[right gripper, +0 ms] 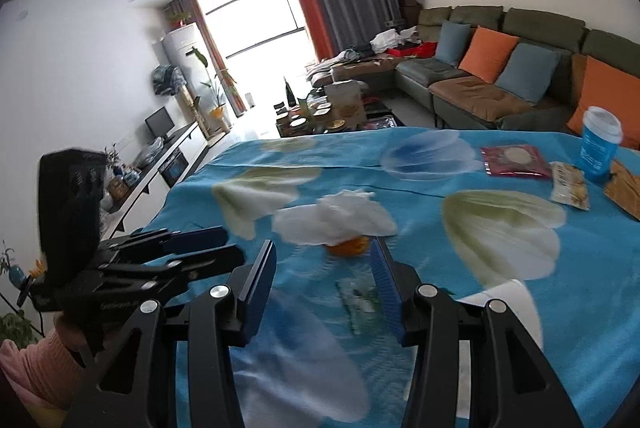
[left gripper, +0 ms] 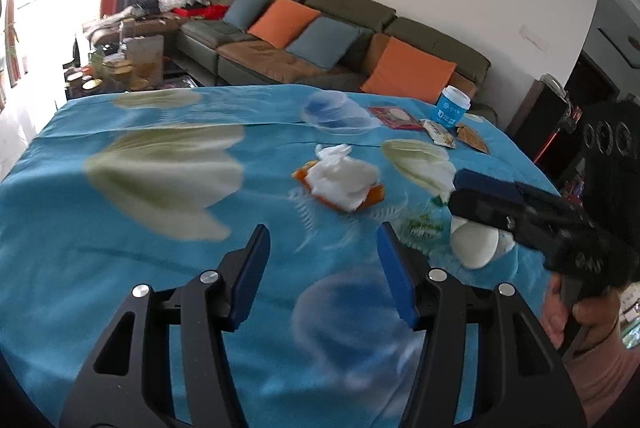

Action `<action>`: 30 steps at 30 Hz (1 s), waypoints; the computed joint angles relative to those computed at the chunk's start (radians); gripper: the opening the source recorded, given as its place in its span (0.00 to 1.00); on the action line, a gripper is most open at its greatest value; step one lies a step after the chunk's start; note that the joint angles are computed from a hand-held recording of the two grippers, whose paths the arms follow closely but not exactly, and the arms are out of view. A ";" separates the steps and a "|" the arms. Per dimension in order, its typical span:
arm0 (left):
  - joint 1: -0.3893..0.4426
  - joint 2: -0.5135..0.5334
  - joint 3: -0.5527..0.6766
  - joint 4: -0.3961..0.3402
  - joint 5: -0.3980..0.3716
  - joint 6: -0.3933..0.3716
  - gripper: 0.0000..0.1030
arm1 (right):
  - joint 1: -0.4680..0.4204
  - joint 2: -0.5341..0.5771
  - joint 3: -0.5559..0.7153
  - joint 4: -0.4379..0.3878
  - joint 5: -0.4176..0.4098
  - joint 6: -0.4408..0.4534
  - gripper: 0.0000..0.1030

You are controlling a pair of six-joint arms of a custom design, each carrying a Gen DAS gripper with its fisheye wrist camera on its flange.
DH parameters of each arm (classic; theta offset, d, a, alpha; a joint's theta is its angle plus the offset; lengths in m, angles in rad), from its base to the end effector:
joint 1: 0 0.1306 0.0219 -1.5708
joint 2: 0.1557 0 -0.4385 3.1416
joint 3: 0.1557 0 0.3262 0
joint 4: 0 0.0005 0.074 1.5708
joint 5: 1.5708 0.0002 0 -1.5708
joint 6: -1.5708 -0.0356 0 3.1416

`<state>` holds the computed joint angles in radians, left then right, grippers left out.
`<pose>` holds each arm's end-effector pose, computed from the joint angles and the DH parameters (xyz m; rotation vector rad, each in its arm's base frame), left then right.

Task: Collect trash
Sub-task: 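Grasp the white tissue with the left tool while the right tool grasps an orange peel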

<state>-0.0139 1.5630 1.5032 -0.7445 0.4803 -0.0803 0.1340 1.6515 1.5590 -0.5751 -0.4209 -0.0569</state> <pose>0.4849 -0.0237 0.4686 0.3367 2.2976 -0.5347 0.5263 0.0851 0.4607 -0.3152 2.2083 0.5744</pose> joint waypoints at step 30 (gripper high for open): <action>0.119 0.002 0.041 0.006 0.155 0.075 0.04 | 0.010 0.107 0.135 -0.111 -0.003 -0.004 0.45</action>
<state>0.1048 1.5649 1.5446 -0.7384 0.6353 -0.0056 0.1441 1.7581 1.6937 -0.6863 -0.4243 -0.0613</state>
